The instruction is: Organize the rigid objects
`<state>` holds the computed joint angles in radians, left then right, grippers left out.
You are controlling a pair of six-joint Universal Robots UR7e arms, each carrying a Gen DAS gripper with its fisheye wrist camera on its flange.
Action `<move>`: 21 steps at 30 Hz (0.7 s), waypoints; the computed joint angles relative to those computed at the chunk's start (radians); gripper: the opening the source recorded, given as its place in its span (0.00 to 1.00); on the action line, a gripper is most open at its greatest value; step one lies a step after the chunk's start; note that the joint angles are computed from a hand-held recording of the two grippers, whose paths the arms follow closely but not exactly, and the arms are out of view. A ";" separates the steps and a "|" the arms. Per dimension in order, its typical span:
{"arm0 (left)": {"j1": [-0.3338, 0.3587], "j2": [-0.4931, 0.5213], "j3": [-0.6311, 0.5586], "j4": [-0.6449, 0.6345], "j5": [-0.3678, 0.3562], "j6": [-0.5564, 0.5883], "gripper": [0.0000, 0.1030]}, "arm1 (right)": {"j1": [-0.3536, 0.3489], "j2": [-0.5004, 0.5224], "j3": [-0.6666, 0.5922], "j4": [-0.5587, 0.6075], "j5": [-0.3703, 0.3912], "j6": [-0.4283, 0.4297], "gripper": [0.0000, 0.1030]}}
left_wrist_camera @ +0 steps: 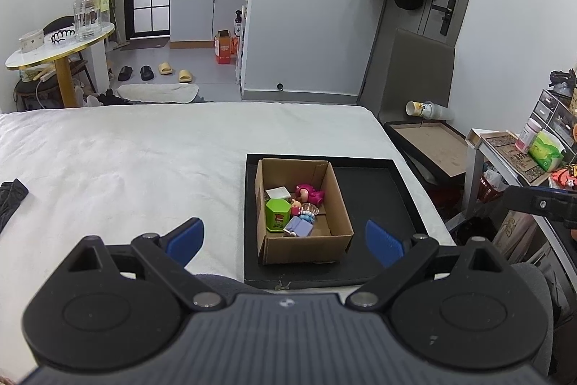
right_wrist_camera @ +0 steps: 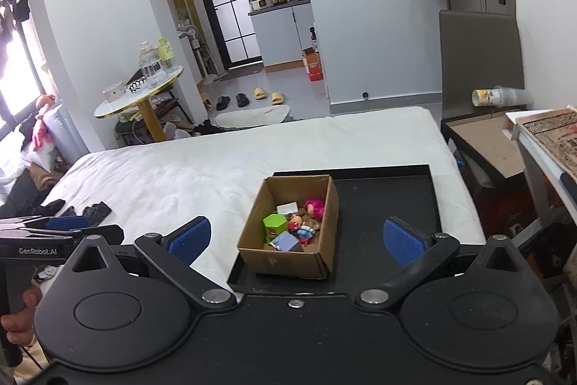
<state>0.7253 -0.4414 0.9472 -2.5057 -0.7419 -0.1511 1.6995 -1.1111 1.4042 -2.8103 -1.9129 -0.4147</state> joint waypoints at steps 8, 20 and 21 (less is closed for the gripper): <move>0.000 -0.003 0.001 0.004 -0.001 0.000 0.93 | -0.001 0.004 -0.003 -0.004 -0.007 -0.003 1.00; 0.001 -0.004 0.001 0.007 -0.014 0.010 0.93 | -0.003 -0.001 0.013 -0.046 -0.011 0.010 1.00; 0.001 -0.004 0.001 0.007 -0.014 0.010 0.93 | -0.002 -0.002 0.013 -0.046 -0.013 0.012 1.00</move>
